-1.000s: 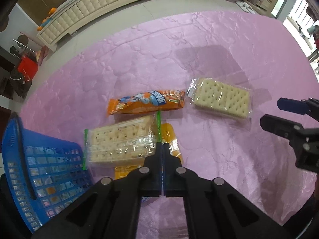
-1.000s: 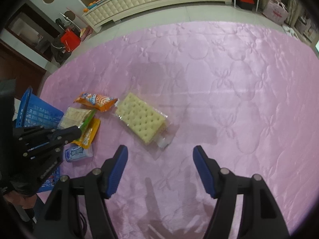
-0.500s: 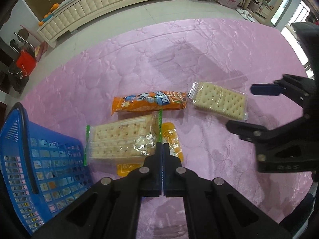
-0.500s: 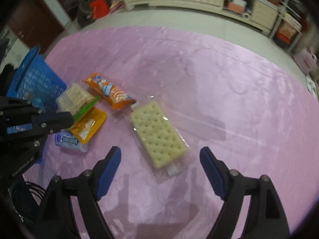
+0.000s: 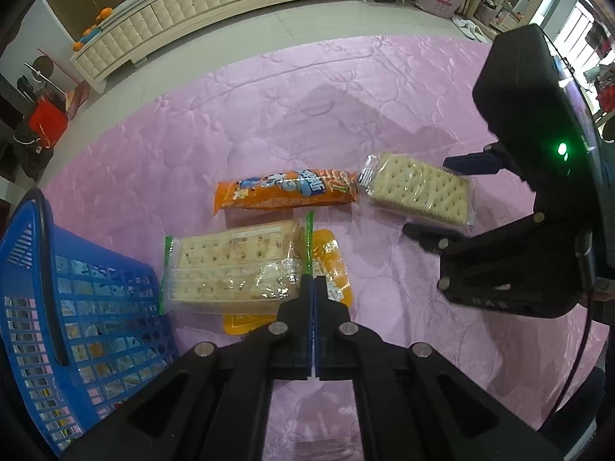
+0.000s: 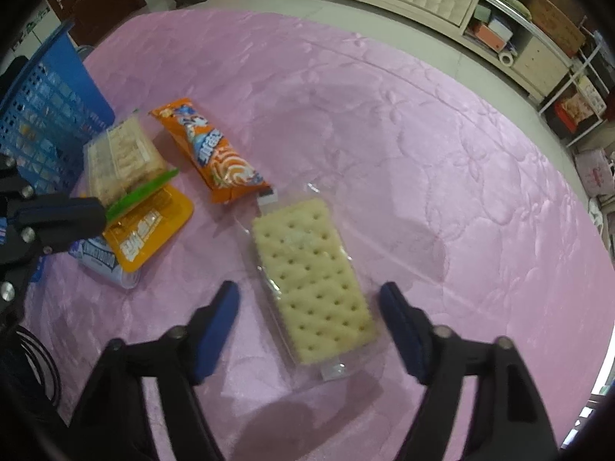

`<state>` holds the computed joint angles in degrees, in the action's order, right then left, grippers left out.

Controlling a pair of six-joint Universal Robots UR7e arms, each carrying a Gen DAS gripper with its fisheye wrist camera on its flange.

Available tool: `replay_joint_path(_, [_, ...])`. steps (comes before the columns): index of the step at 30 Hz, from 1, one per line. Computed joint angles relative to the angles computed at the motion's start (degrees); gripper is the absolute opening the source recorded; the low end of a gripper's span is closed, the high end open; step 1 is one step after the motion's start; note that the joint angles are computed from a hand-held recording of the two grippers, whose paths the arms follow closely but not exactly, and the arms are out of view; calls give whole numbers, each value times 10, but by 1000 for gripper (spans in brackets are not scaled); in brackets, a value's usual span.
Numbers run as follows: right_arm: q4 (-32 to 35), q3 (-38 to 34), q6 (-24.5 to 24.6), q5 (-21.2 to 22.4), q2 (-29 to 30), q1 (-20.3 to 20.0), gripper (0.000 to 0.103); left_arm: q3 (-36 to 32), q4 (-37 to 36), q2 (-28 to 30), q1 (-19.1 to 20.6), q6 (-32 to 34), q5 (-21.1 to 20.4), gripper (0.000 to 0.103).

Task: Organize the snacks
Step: 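Grasp the green-edged cracker bag with the left gripper while the right gripper grasps the clear cracker pack, then lift both cracker packs and carry them over the blue basket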

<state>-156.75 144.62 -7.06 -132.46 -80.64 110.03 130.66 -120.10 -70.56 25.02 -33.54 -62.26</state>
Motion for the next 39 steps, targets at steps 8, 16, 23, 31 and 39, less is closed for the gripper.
replay_joint_path(8, [28, 22, 74, -3, -54, 22, 55, 6, 10, -30, -17, -14, 2, 0])
replay_joint_path(16, [106, 2, 185, 37, -108, 111, 55, 8, 41, -88, -54, -50, 23, 0])
replay_joint_path(23, [186, -30, 302, 28, -120, 177, 55, 5, 75, -144, -83, -76, 29, 0])
replay_joint_path(31, [302, -70, 401, -3, -129, 252, 55, 4, 126, -221, -130, -111, 22, 0])
replay_joint_path(39, [401, -125, 486, -20, -102, 323, 55, -8, 191, -295, -183, -143, 36, 0])
